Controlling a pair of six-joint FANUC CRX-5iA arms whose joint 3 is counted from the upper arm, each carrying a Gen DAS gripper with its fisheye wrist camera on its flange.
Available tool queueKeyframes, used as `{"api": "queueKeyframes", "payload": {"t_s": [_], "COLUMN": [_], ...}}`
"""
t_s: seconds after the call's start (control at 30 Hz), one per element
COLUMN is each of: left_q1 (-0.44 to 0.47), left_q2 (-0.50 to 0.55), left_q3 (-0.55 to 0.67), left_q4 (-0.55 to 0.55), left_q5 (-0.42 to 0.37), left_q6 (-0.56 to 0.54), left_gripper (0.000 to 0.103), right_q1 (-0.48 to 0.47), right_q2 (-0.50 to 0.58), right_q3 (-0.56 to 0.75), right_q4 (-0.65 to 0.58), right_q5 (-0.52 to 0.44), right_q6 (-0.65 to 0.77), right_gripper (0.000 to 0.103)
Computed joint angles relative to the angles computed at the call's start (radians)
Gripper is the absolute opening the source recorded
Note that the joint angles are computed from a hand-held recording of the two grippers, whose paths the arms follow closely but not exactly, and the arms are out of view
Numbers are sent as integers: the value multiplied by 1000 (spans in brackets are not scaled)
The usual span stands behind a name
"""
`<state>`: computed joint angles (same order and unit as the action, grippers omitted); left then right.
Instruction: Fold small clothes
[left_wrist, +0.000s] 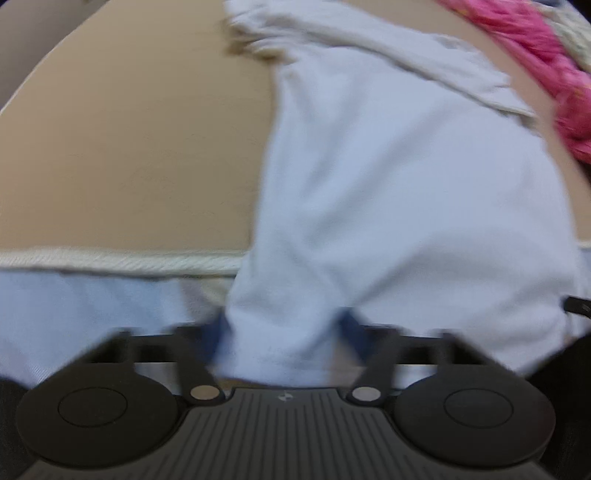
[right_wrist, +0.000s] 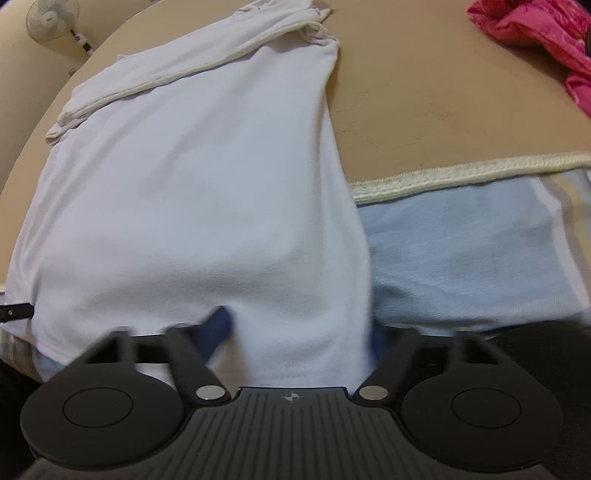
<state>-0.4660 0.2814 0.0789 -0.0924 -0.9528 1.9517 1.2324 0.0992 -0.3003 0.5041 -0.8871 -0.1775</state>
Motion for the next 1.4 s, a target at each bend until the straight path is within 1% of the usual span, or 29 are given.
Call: {"api": "queueKeyframes", "payload": {"t_s": [0.03, 0.07, 0.17, 0.27, 0.43, 0.53, 0.63, 0.73, 0.9, 1.0, 1.1, 1.2, 1.33, 1.4], "left_q1": [6, 0, 7, 38, 57, 46, 33, 24, -13, -31, -25, -2, 29, 50], "left_q2": [-2, -1, -20, -75, -177, -224, -271, -322, -423, -448, -450, -431, -388, -349], "left_q3": [-4, 6, -9, -69, -166, -193, -215, -242, -306, -330, -342, -331, -277, -229], "left_q4": [37, 29, 53, 119, 195, 200, 199, 217, 233, 231, 241, 270, 288, 309], "left_q5": [5, -3, 16, 68, 152, 169, 157, 132, 68, 36, 28, 24, -7, -35], "left_q6": [-37, -30, -37, -53, -72, -74, -89, -106, -113, -90, -86, -101, -123, -127], "left_gripper": [17, 13, 11, 11, 10, 10, 10, 10, 10, 10, 10, 10, 10, 10], "right_q1": [1, -1, -3, 4, 38, 70, 120, 173, 291, 337, 331, 286, 247, 204], "right_q2": [-8, -15, -66, -124, -221, -258, -288, -320, -358, -369, -365, -355, -346, -337], "right_q3": [-1, -3, -54, -110, -200, -223, -239, -253, -249, -239, -221, -196, -169, -148], "right_q4": [-8, -12, 31, 107, 252, 305, 340, 344, 310, 286, 264, 247, 221, 203], "right_q5": [8, 13, 65, 102, 107, 79, 34, -12, -110, -157, -163, -143, -131, -110], "right_q6": [7, 6, -60, -149, -303, -358, -394, -432, -501, -526, -512, -455, -389, -341], "right_gripper": [13, 9, 9, 8, 8, 8, 8, 7, 8, 7, 8, 7, 7, 7]}}
